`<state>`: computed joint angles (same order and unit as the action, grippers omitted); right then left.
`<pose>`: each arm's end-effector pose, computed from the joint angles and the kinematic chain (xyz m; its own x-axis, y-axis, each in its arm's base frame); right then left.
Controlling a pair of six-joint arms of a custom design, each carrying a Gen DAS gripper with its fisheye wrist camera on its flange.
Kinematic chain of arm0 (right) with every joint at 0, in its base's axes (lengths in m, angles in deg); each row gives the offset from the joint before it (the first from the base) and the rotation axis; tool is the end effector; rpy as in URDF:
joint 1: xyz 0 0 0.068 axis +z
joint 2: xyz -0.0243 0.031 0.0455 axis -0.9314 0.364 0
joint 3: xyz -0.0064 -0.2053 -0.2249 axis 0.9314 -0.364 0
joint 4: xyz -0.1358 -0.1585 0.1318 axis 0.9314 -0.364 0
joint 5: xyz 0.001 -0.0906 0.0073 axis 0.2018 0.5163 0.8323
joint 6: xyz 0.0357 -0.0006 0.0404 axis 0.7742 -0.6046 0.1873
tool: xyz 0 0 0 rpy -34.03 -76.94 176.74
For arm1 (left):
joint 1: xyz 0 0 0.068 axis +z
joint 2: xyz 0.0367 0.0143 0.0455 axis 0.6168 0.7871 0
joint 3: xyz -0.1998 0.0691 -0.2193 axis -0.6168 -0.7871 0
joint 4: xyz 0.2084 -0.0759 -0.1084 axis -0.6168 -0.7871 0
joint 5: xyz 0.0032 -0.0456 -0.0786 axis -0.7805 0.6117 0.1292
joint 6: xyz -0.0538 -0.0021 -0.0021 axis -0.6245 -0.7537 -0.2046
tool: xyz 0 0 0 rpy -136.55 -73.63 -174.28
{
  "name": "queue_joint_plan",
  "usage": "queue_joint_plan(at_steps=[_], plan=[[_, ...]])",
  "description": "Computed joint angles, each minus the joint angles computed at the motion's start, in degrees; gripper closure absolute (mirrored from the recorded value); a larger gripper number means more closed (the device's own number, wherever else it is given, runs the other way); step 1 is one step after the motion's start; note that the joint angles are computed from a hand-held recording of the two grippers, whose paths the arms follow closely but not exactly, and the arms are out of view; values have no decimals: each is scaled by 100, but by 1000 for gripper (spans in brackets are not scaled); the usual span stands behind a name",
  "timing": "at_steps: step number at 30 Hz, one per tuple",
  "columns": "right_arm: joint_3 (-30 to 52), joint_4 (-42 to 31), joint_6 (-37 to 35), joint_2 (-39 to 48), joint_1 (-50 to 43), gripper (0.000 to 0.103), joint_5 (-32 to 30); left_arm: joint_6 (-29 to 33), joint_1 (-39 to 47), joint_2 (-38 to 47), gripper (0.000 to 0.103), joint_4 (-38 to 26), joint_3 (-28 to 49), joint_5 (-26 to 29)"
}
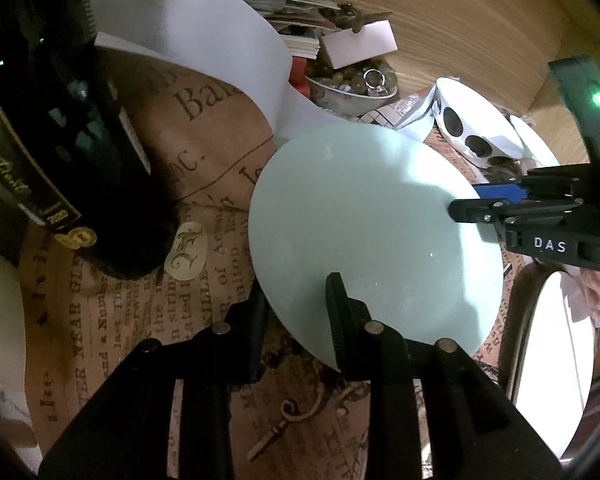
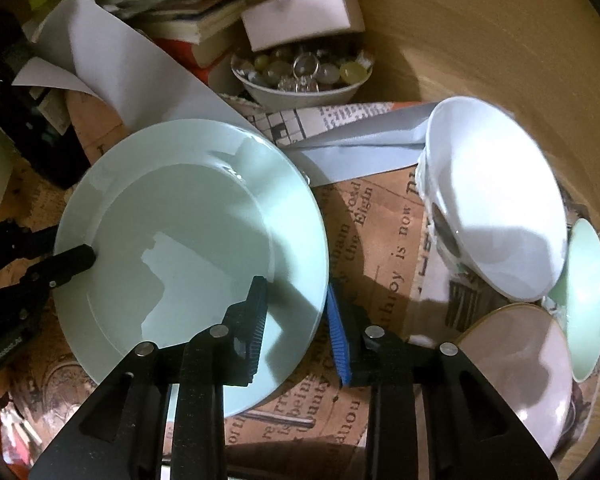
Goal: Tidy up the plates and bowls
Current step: 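Lift the mint-green plate with both grippers toward the white plate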
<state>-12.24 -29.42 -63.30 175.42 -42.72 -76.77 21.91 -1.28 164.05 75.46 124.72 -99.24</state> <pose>0.3658 0.1824 0.0930 -0.5875 -0.7320 -0.3450 -0.7712 0.6356 -0.0351 0.2385 -0.1791 0.0678 -0.7899 -0.2636 -0.5538 -0.2127 0.9646 -0.1557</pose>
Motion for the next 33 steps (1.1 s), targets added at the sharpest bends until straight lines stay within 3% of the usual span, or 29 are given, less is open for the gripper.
queue_joint_plan(at_steps=[11,23,33], plan=[[-782,210,230,-882,-287,81,-799,-468,-501,-728,76,-399,-297,-714],[-1591,315,67,-2121,-1038,81,-1911,-1059,-1498,-1701,76,-1410,-187,-1841],[-2098,384,-321,-2701,-1743,81,-2512,-1636,-2249,-1663,76,-2054,253,-2276]])
